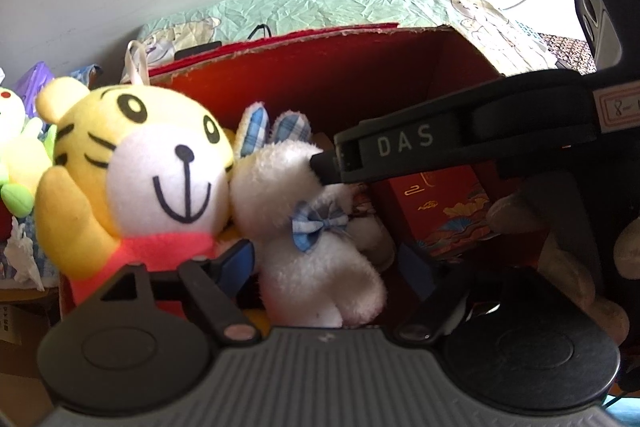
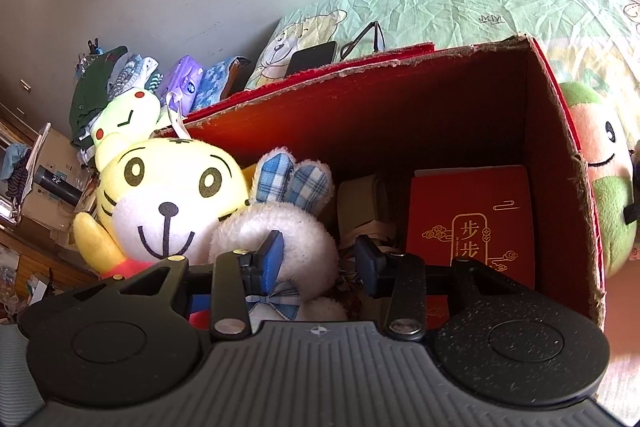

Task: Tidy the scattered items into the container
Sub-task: 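Lower the white bunny into the red box beside the tiger and release, then withdraw the open right gripper from the red box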

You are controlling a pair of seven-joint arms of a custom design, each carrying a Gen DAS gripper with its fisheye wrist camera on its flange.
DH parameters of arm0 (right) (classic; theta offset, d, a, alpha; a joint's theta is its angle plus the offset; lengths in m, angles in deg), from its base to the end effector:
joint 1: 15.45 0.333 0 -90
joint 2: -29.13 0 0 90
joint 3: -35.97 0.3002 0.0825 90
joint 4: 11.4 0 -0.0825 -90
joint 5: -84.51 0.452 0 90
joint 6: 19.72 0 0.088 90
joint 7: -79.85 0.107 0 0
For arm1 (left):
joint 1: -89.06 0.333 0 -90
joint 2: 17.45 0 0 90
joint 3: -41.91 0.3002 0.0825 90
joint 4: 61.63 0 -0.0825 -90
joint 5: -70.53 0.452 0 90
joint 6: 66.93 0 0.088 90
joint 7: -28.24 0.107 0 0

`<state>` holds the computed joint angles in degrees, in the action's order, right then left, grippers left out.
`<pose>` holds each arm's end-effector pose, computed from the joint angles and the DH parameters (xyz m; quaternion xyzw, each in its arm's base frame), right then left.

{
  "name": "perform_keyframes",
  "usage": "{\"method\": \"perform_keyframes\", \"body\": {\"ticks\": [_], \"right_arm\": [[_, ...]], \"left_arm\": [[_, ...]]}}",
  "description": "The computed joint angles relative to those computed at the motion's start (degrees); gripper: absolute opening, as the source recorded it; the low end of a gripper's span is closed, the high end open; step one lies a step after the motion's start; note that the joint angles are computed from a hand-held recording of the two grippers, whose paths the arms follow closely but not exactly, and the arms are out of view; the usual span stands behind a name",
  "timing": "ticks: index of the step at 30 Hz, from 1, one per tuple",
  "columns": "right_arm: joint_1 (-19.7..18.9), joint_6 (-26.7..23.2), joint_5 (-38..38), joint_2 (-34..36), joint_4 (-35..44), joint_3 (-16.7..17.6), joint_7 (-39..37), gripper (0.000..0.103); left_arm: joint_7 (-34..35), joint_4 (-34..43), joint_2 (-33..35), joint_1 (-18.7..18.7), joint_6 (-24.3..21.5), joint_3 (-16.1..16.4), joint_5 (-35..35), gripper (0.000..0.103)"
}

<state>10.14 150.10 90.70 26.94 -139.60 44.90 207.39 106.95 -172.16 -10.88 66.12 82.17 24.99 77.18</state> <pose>0.5168 0.3471 0.4203 -0.6053 0.7030 -0.0325 0.3719 0.5291 -0.4382 0.4485 -0.4609 0.8423 -0.2534 0.1177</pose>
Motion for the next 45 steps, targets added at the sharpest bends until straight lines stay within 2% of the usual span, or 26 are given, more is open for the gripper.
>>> {"method": "perform_keyframes", "body": {"ticks": [5, 11, 15, 20, 23, 33, 41, 45], "right_arm": [[0.69, 1.46, 7.03, -0.36, -0.89, -0.41, -3.32, 0.044], [0.42, 3.18, 6.17, -1.34, -2.28, -0.20, -1.15, 0.044], [-0.06, 4.01, 3.71, -2.35, -3.41, 0.12, 1.89, 0.044], [-1.30, 4.06, -1.18, -3.30, -4.32, 0.86, 6.35, 0.044], [-2.67, 3.76, -6.24, -4.06, -4.86, 1.73, 10.52, 0.044], [-2.65, 3.45, -9.20, -6.83, -7.20, 2.10, 13.98, 0.044], [-5.52, 3.54, -16.15, -9.58, -9.66, 5.59, 20.89, 0.044], [-10.80, 5.21, -23.76, -12.92, -12.25, 10.69, 29.20, 0.044]], "left_arm": [[-0.61, -0.14, -0.21, -0.11, -0.12, 0.10, 0.63, 0.083], [-1.42, -0.04, -0.39, -0.20, -0.59, 0.16, 1.63, 0.084], [-1.84, 0.20, -0.42, -0.24, -1.08, 0.13, 1.88, 0.086], [-3.71, -0.35, -1.15, -0.53, -0.51, 0.28, 4.13, 0.098], [-3.83, -0.57, -1.52, -0.35, -0.24, 0.20, 3.94, 0.098], [-6.33, -2.05, -3.51, -0.25, 0.22, 0.09, 6.16, 0.098], [-10.22, -4.18, -5.62, -0.31, 0.52, -0.23, 9.77, 0.098], [-13.34, -5.50, -6.68, -0.17, 0.99, -0.41, 12.31, 0.098]]}}
